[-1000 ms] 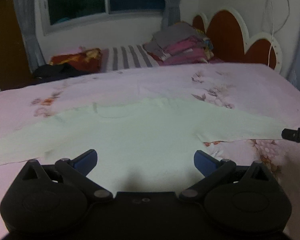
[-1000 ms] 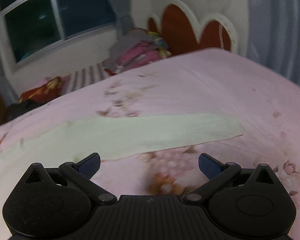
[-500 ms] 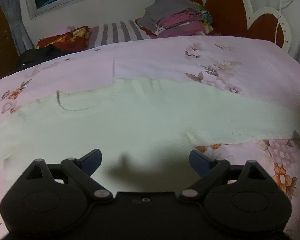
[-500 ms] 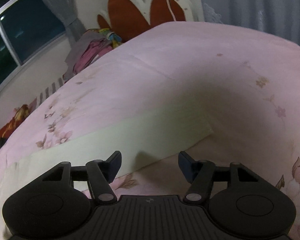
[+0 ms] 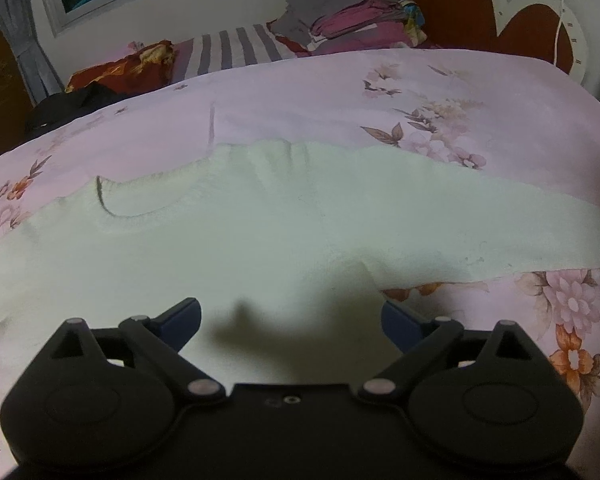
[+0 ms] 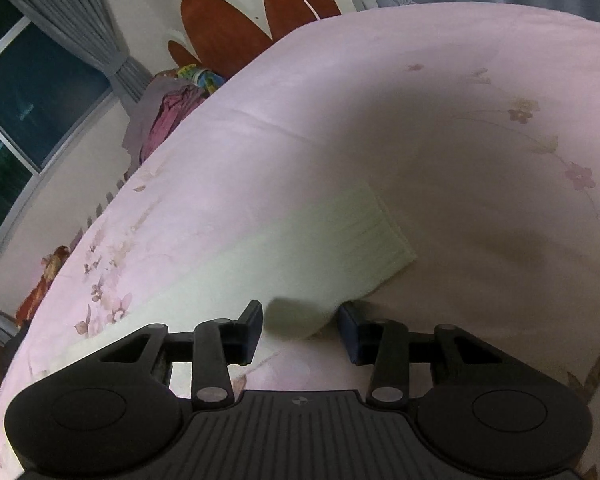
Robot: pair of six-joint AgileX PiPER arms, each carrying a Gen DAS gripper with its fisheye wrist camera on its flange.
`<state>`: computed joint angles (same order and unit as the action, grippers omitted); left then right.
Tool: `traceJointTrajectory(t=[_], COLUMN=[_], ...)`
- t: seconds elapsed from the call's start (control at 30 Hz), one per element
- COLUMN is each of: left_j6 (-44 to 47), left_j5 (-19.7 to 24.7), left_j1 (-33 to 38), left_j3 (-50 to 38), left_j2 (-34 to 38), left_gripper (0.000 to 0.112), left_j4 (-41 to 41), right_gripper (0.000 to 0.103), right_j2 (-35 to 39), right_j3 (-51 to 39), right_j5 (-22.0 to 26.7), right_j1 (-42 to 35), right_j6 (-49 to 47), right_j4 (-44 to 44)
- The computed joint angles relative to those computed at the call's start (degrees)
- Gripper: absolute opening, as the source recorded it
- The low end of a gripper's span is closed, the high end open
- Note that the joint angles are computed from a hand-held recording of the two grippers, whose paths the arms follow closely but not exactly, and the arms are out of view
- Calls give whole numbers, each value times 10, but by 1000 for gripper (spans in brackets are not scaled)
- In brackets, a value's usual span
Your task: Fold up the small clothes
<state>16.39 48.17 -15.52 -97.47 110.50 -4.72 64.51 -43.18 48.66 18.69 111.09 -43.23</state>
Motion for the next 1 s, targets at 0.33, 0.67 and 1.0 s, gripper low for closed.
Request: traceJointTrajectory(t=[0.33,0.67,1.0], left_j6=[31,102,177], left_j5=[8,49,157], left_j1=[66,191,310], left_j3=[-21,-115,-281], left_j2=[13,76,169], left_gripper=[98,99,96], left_j4=[-33,-117,-185], right_gripper=[22,4,4], right_j2=[9,141,444], right_j3=[-9,-198,-604], right_j5=[-15,93,68], right_j1=[-21,93,175], right_j6=[-14,-51,-251], right_j4=[8,-35,35])
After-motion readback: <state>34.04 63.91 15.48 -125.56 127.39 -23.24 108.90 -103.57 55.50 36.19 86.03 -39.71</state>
